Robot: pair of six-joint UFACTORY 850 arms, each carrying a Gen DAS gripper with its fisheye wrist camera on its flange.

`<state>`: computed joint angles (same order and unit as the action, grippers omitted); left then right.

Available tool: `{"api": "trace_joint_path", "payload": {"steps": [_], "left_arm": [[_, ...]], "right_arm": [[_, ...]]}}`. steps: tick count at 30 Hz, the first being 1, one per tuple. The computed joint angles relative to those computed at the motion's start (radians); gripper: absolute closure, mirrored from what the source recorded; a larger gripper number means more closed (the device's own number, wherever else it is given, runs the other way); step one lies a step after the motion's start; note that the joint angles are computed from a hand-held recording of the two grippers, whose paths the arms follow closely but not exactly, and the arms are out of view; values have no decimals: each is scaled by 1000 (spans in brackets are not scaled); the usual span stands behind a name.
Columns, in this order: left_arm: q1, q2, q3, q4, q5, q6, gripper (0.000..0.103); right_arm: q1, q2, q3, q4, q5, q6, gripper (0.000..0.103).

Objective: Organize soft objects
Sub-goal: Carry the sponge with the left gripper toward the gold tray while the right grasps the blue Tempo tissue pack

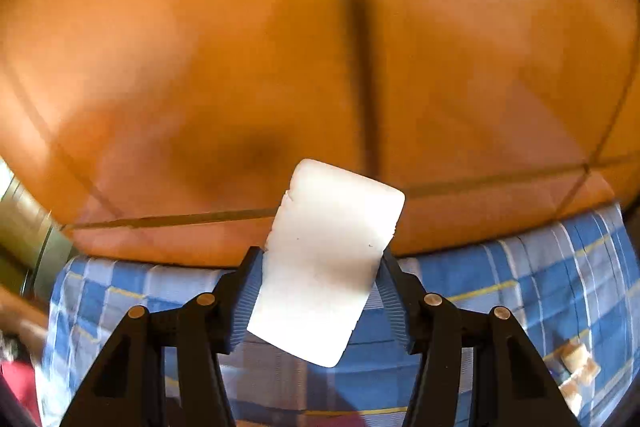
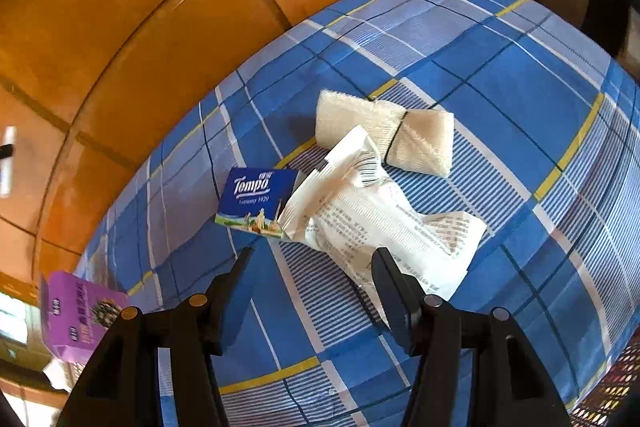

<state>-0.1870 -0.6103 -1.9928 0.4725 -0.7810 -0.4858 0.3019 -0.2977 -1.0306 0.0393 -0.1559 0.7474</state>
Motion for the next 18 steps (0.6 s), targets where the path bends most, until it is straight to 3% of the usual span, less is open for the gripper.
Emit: {"api": "trace_joint_path", "payload": {"steps": [4, 8, 13, 16, 18], "left_arm": [[58, 92, 102, 21, 48, -41, 46], [113, 179, 235, 32, 117, -43, 46], [199, 286, 424, -26, 197, 36, 46], [244, 324, 524, -67, 229, 72, 46], [268, 343, 585, -64, 251, 53, 46]], "right_arm": [[25, -21, -38, -90, -48, 4, 44], [67, -66, -117, -336, -130, 44, 44], [105, -184, -275, -549, -276, -95, 43], [104, -271, -380, -538, -363, -229, 41], [95, -315, -433, -479, -393, -323, 33]]}}
